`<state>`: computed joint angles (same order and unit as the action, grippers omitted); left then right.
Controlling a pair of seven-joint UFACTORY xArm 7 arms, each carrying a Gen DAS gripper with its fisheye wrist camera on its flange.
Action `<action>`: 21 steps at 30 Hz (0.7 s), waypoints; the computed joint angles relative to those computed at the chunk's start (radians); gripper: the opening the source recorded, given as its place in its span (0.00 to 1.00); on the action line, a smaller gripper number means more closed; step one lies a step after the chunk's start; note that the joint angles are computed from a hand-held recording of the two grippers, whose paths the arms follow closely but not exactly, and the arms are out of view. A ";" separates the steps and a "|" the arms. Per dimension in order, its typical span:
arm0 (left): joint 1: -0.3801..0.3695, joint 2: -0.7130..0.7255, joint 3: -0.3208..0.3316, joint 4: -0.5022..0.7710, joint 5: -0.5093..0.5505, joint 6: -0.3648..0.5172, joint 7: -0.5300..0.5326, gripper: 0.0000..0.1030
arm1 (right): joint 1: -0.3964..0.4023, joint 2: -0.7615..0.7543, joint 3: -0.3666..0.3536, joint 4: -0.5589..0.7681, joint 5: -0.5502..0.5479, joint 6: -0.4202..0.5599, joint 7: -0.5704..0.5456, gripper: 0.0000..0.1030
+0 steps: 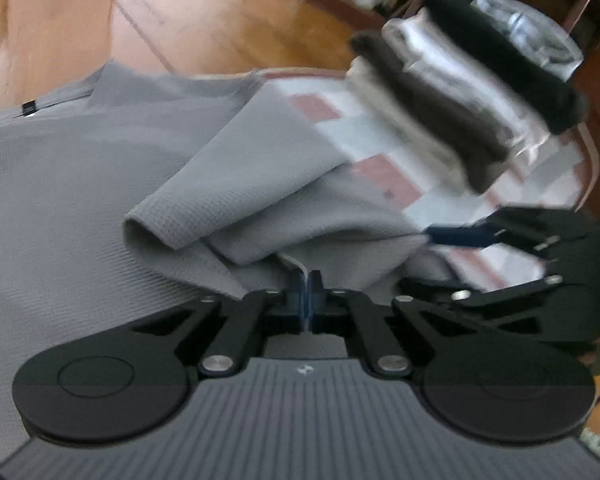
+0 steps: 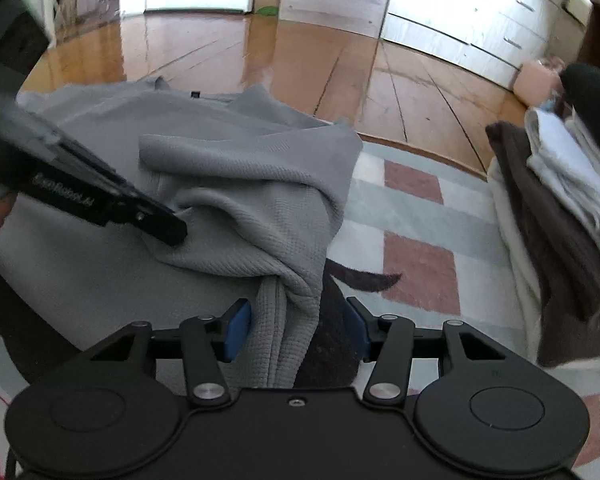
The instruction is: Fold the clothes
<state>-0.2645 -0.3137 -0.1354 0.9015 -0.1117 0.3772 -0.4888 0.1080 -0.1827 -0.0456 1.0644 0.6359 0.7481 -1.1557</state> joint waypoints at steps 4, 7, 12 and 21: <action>-0.042 -0.111 0.012 -0.080 -0.005 -0.135 0.054 0.01 | -0.013 0.022 -0.005 0.016 0.016 0.012 0.045 0.56; -0.210 -0.159 0.129 -0.102 -0.073 -0.133 0.271 0.02 | -0.025 0.042 -0.005 0.029 0.019 0.016 0.067 0.60; -0.208 -0.132 0.116 -0.047 -0.110 0.130 0.360 0.04 | -0.053 0.077 -0.001 0.071 0.033 0.057 0.167 0.61; -0.089 -0.130 0.063 -0.088 -0.264 -0.015 0.165 0.48 | -0.062 0.039 0.003 0.034 0.044 -0.004 0.126 0.60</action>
